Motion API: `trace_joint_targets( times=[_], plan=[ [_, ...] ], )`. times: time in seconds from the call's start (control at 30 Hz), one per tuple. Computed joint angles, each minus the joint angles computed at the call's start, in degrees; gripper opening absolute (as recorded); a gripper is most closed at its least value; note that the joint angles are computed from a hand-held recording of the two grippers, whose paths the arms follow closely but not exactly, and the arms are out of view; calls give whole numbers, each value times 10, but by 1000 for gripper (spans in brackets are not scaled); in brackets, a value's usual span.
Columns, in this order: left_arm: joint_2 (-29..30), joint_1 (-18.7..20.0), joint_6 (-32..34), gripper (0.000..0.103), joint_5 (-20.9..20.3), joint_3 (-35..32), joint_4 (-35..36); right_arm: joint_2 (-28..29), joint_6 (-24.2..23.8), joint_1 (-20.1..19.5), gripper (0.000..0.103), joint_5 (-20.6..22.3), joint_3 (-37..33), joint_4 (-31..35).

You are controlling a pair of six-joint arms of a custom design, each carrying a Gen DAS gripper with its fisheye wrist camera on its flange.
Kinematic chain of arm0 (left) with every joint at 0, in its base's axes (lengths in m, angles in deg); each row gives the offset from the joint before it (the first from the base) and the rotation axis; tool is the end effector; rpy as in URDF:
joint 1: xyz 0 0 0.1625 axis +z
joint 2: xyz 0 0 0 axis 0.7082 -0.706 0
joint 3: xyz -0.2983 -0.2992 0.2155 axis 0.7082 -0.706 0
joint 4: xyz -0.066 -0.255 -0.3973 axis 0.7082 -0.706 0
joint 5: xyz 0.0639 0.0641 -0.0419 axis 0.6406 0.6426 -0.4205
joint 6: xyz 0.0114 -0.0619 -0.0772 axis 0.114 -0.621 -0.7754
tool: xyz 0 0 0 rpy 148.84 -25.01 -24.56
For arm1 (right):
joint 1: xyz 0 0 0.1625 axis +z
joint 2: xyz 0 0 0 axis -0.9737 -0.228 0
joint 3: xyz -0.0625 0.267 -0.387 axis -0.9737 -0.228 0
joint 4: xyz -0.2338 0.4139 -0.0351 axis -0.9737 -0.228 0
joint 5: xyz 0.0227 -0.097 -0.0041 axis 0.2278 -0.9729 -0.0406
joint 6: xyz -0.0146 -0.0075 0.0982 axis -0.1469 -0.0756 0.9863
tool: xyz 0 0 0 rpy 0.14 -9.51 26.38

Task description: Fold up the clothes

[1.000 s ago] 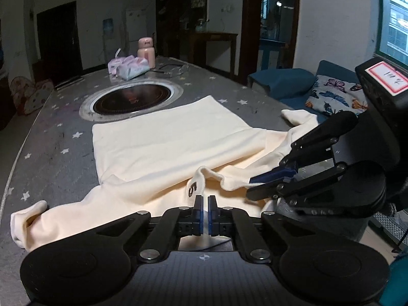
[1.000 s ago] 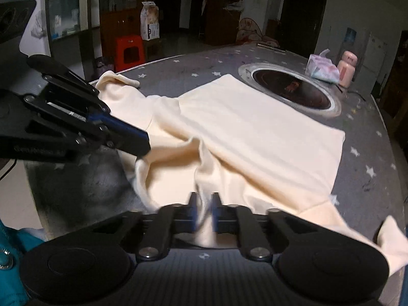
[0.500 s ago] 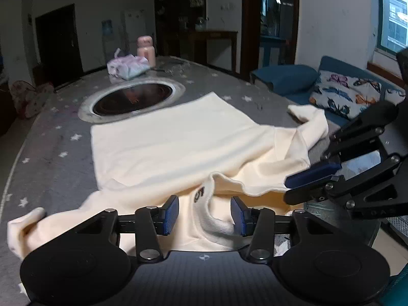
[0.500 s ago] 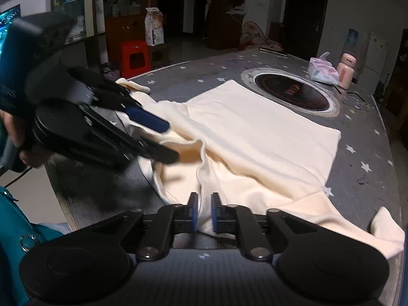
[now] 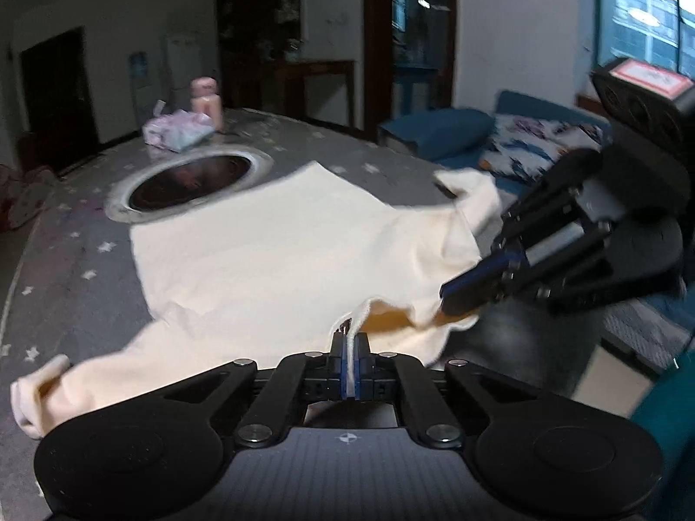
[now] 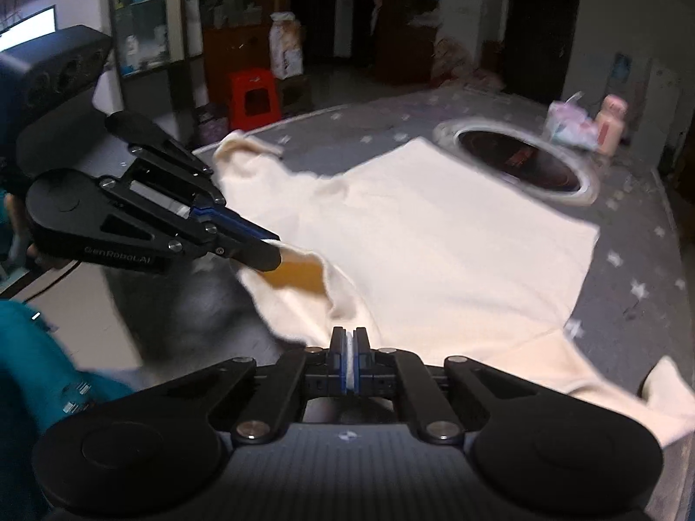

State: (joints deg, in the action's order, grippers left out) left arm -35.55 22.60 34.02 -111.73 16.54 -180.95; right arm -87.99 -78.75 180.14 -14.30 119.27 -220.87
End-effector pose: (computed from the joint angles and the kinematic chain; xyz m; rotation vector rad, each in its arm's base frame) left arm -0.0831 -0.7112 0.2957 0.6914 2.2326 -0.9167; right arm 0.3252 -0.8336 0.0797 1.8675 -2.3005 0.2203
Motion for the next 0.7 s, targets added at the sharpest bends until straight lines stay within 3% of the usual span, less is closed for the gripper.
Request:
trace_joint_targets(
  times=[0.23, 0.47, 0.6, 0.7],
  plan=[
    [-10, 4, -4, 7, -9, -1, 47, -9, -5, -3, 3, -18, 2, 66],
    [-8, 3, 24, 10, -42, -21, -33, -1, 47, -6, 8, 45, -31, 44],
    [26, 10, 3, 10, -47, -62, -47, 25, 57, -4, 9, 17, -39, -2],
    [52, 18, -24, 10, -55, -93, -23, 33, 57, -6, 9, 3, -42, 24]
  ],
)
